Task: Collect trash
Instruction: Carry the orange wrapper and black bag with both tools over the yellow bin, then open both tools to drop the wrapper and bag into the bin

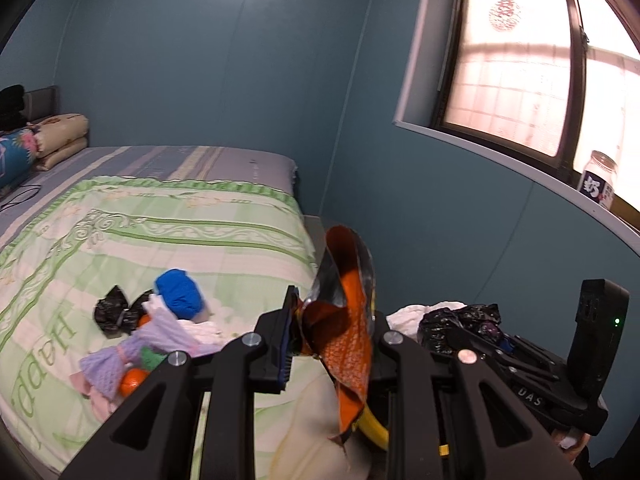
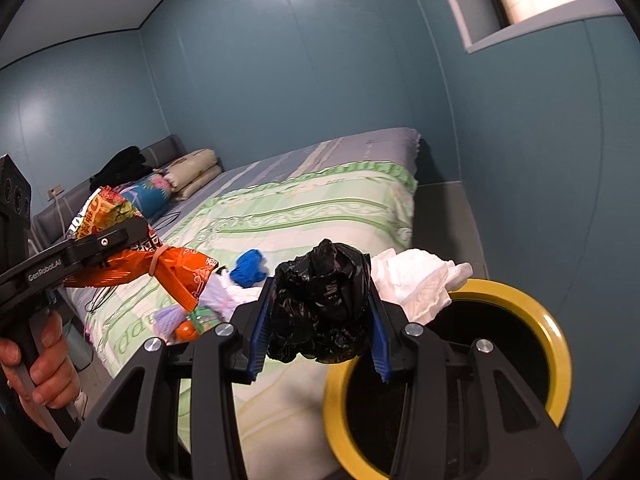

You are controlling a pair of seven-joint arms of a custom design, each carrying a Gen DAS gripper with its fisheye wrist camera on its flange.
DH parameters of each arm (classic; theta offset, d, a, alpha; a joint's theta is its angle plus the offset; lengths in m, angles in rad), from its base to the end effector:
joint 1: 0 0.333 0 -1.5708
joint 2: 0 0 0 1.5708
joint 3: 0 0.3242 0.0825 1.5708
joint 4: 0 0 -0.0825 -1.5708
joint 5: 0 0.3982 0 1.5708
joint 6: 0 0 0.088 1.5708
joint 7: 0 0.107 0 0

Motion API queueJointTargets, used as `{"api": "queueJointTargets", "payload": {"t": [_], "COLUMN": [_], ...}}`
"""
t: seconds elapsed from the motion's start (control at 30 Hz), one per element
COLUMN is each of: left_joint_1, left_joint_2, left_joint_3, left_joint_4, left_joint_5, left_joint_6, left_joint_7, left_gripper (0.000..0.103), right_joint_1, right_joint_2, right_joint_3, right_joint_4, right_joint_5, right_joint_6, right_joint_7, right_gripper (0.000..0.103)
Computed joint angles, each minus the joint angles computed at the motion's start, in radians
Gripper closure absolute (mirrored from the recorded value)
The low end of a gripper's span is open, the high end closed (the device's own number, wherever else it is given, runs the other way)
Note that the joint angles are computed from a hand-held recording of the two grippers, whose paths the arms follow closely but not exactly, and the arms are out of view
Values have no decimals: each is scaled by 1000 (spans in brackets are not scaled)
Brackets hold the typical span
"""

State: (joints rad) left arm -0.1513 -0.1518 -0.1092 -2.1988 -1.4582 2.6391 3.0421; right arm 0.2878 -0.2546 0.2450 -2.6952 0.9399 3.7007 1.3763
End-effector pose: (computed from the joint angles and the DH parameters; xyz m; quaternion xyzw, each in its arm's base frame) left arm 0.5343 -0.1182 0.4968 -0.4045 0.7520 -0.5030 0.1335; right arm 0.4017 0.1173 0.4361 -0.4786 0.6952 -0.3048 0.4413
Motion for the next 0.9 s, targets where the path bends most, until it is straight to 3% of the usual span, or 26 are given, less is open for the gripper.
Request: {"api": "queueJointTargets", "payload": {"t": [0.43,0.77,0.9], "left_joint_1": [-50,-87,-95], "left_joint_2": [47,98,130], "left_joint_3": [-49,-87,-100], "left_joint_4": [18,21,32], "left_joint_5": [70,124,151], "left_joint_6": [-12,26,36], "left_joint_7": [-26,-42,-61], "left_gripper": [81,81,81], "right_joint_1": [-45,-87,-98], "right_joint_2": [-42,-45,-46], "right_joint_3": [-28,-70,-109], "right_joint_4": [-67,-125,-157], "right_joint_5": [42,-93,-203], "right_joint_6": [-4,-38,-54], "right_joint_7": [30,183,281], "right_gripper": [63,63,63]}}
